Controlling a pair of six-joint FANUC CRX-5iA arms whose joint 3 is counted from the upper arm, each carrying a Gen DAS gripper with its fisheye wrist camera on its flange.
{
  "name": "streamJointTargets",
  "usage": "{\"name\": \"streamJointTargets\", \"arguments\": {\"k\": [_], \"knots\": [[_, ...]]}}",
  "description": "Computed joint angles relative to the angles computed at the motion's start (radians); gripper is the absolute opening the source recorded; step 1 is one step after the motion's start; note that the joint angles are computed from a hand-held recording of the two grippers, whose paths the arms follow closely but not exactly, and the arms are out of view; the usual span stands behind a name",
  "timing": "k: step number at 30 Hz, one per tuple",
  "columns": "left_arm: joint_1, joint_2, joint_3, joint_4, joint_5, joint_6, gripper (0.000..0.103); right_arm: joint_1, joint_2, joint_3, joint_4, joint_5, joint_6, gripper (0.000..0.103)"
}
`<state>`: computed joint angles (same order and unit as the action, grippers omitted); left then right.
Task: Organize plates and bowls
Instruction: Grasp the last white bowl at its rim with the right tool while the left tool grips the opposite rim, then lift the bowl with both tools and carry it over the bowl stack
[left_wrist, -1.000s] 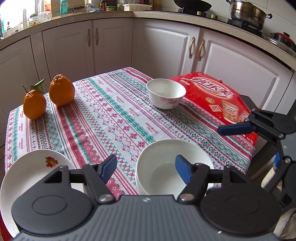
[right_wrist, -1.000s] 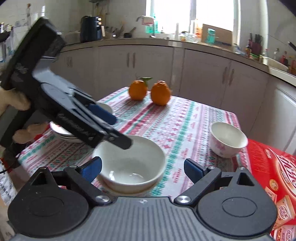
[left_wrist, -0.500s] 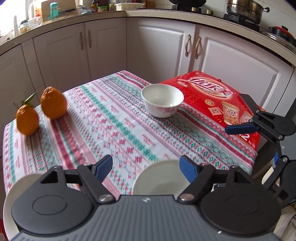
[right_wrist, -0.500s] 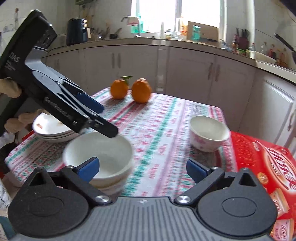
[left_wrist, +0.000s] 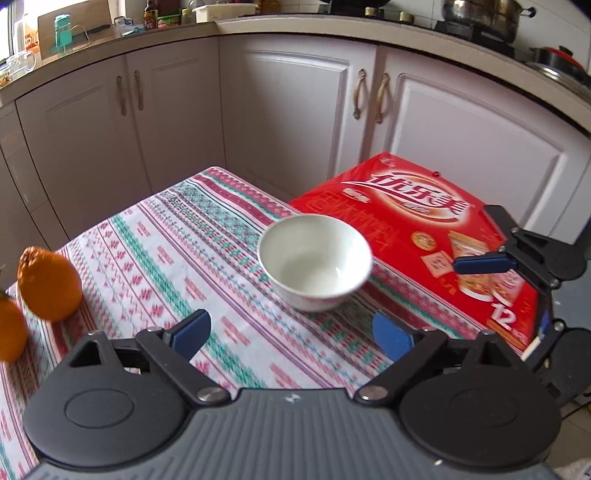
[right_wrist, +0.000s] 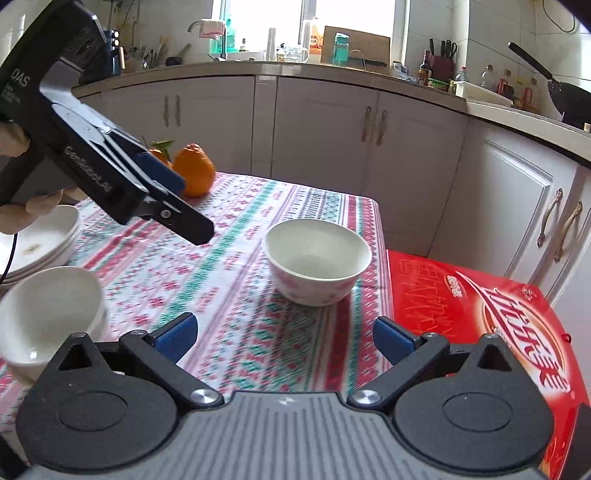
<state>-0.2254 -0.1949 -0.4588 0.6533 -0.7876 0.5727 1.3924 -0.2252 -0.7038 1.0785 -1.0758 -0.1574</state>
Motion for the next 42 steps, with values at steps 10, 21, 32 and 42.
{"name": "streamJointTargets", "arguments": {"k": [10,21,32,42], "knots": [[-0.052,0.141,0.076,0.034,0.036,-0.037,0.094,-0.163,0.02,-0.01,0.021,0.165,0.092,0.102],[-0.083,0.271,0.168,0.048,0.019,-0.011,0.074,-0.291,0.047,-0.017,0.038,0.307,0.13,0.092],[-0.095,0.327,0.22,0.035,0.001,0.01,0.062,-0.349,0.056,-0.018,0.066,0.385,0.152,0.084],[-0.095,0.347,0.241,0.033,-0.02,0.01,0.058,-0.359,0.05,-0.025,0.075,0.412,0.154,0.081]]}}
